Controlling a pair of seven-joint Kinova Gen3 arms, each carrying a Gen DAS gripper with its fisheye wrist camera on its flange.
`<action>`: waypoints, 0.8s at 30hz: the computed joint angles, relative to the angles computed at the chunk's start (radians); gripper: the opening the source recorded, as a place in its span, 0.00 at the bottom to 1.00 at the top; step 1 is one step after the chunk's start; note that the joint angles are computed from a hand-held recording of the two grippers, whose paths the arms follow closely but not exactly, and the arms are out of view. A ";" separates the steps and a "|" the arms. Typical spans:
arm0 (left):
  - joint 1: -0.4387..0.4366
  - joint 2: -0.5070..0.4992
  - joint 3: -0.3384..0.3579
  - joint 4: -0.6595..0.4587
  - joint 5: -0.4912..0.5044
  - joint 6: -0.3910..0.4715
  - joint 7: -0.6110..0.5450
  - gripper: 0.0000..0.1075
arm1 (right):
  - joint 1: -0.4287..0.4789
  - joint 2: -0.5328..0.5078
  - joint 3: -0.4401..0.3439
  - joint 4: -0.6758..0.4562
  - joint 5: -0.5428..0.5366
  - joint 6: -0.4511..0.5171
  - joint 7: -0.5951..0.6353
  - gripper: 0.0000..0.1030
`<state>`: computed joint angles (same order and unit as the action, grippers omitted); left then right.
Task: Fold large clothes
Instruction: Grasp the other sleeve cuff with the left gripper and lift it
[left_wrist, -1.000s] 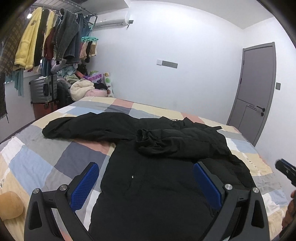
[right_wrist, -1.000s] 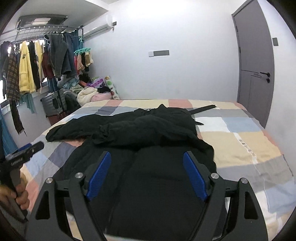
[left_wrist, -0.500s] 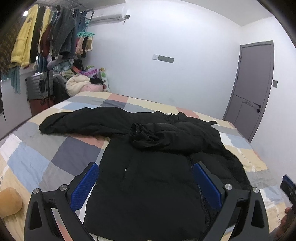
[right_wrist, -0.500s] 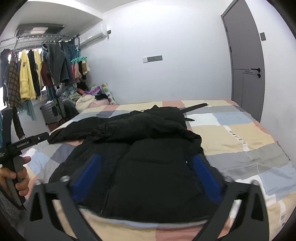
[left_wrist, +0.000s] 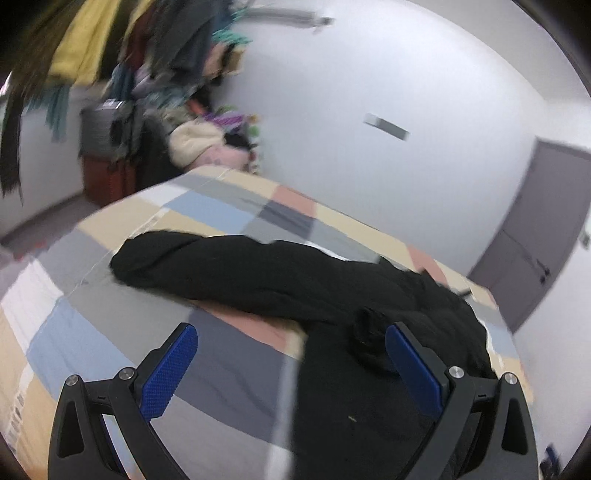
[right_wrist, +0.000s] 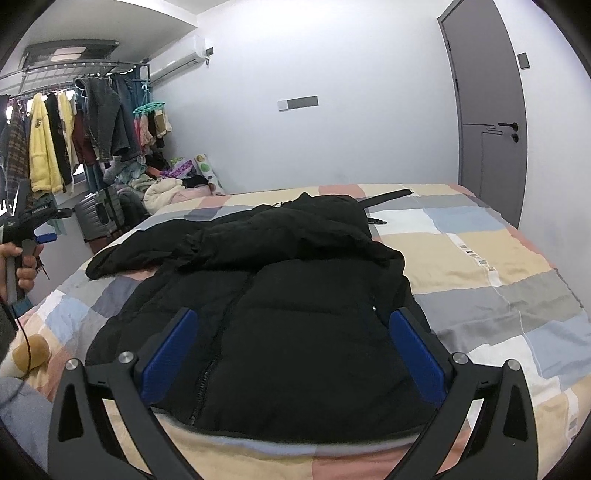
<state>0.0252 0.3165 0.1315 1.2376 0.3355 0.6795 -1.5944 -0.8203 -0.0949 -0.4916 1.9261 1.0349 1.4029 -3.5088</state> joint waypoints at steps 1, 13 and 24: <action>-0.041 0.037 0.004 -0.031 0.036 0.019 -0.017 0.95 | 0.002 0.006 0.002 -0.004 -0.003 0.002 0.002 1.00; -0.204 0.460 0.046 -0.364 0.126 0.121 0.035 0.96 | 0.032 0.097 0.103 -0.084 -0.043 -0.067 0.049 1.00; -0.176 0.717 0.012 -0.643 0.071 0.057 0.215 0.95 | 0.049 0.208 0.213 -0.183 -0.063 -0.122 0.166 1.00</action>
<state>-0.1505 1.0333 0.1437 0.5945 0.4066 0.7363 -1.3797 -0.7715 0.1129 -0.2790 1.7434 0.9724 1.2806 -3.3429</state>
